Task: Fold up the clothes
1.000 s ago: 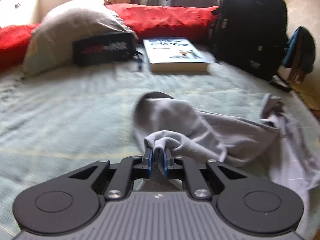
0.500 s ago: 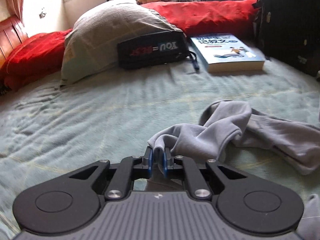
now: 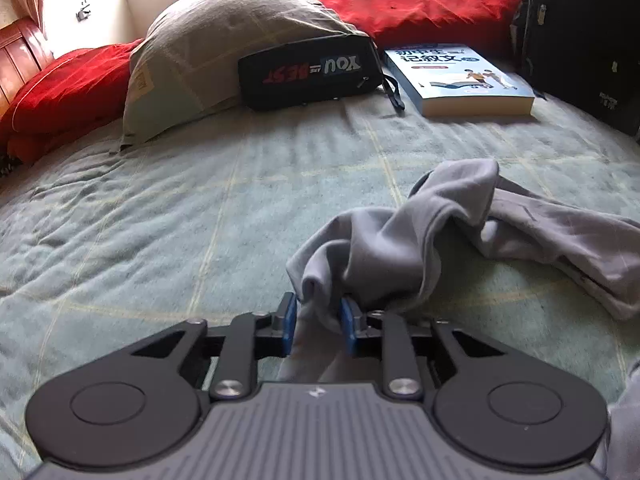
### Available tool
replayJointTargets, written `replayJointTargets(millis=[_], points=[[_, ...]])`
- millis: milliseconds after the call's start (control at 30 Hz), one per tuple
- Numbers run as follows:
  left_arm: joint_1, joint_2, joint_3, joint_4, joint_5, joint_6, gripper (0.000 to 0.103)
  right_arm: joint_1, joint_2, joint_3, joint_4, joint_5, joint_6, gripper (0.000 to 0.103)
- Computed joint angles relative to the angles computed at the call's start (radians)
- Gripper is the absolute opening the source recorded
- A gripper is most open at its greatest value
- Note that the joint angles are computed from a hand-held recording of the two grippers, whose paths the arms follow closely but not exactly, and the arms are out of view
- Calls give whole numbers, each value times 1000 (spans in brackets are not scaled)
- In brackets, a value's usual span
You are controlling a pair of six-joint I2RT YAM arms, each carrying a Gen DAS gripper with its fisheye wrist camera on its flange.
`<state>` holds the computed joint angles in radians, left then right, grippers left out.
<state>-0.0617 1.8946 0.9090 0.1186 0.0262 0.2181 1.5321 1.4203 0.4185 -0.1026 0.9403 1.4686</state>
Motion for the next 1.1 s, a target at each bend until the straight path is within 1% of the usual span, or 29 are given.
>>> replayJointTargets(millis=[100, 167, 400, 467, 833, 933, 1100], points=[[18, -34, -29, -26, 28, 5, 31, 13, -3, 7, -15, 13, 8, 89], [30, -57, -50, -46, 49, 10, 35, 24, -6, 11, -27, 22, 17, 89], [58, -149, -143, -69, 97, 40, 37, 75, -7, 44, -104, 61, 72, 90], [66, -175, -165, -77, 108, 45, 40, 88, -6, 55, -127, 72, 87, 90], [109, -255, -229, -107, 148, 55, 42, 143, 9, 104, -230, 113, 162, 91], [126, -283, -256, -111, 170, 57, 43, 149, 7, 100, -225, 110, 166, 91], [156, -361, -320, -127, 209, 82, 44, 145, -2, 74, -176, 93, 152, 91]])
